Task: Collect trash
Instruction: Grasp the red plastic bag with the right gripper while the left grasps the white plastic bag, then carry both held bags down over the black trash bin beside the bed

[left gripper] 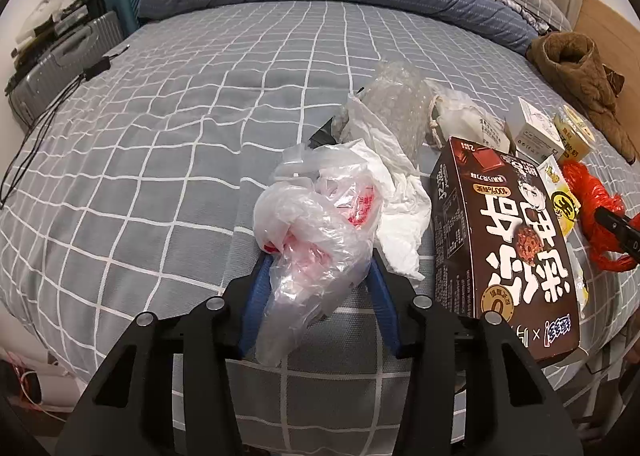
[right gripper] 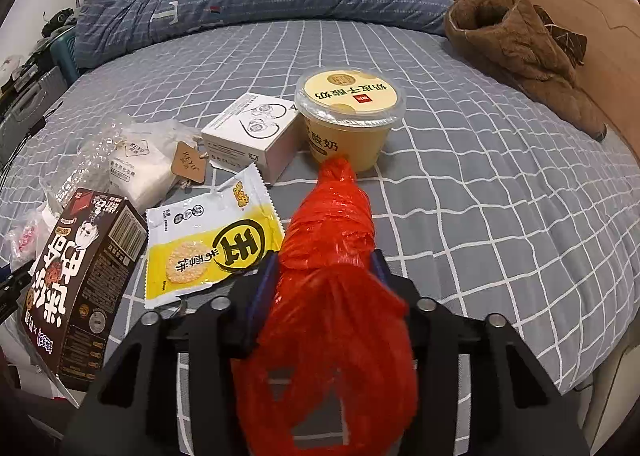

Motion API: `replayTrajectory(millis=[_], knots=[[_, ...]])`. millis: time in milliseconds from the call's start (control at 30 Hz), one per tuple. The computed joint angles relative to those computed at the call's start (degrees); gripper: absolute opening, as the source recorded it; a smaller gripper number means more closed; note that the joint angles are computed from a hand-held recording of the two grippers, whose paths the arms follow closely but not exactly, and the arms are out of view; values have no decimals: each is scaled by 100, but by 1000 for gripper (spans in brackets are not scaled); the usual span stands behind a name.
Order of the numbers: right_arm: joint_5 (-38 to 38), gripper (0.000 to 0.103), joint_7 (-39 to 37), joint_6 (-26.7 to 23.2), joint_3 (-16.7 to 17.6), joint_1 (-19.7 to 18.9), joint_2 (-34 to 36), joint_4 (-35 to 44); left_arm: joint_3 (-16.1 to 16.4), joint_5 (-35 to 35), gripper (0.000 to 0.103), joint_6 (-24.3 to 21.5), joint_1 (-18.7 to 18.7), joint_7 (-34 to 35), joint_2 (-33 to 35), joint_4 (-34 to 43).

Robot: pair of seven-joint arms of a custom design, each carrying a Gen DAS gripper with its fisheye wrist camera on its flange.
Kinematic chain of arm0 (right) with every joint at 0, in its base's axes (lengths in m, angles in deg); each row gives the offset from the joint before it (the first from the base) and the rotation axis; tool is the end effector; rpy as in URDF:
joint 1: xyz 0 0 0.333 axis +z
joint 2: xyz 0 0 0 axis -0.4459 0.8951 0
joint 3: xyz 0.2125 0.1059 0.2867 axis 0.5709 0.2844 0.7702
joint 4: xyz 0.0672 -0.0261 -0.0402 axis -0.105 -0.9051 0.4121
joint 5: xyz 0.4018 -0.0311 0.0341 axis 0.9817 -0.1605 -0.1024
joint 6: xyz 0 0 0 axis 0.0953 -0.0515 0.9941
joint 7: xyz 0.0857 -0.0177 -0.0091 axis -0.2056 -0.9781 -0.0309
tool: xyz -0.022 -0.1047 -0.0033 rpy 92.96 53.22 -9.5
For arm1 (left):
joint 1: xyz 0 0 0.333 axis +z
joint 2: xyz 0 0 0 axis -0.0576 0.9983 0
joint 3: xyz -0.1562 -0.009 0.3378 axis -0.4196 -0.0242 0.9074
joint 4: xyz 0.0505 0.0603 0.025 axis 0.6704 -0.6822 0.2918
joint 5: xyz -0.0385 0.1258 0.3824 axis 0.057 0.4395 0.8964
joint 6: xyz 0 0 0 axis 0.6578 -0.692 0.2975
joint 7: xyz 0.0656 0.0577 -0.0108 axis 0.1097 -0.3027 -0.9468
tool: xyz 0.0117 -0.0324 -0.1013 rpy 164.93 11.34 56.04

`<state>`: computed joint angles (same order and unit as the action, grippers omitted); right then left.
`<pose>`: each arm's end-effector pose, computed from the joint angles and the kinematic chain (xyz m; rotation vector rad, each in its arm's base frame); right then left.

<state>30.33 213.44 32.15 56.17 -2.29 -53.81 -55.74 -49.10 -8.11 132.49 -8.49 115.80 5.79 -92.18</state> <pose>0.3968 0.3179 0.6081 -1.4961 2.2409 -0.7460 0.4785 -0.0907 0.5984 -1.6511 2.1628 -0.6669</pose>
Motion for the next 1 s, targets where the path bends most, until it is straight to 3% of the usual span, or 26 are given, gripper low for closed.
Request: replayTrajectory(millis=[167,1000], knots=[[-10,34,6,-22,8,-6,-40,-2,-36,100,44,20,27,-101,-61,-32],[-609,33,305,-701,496,162,-391,421,119,-77,44,88,-135,-92,-739,-149]])
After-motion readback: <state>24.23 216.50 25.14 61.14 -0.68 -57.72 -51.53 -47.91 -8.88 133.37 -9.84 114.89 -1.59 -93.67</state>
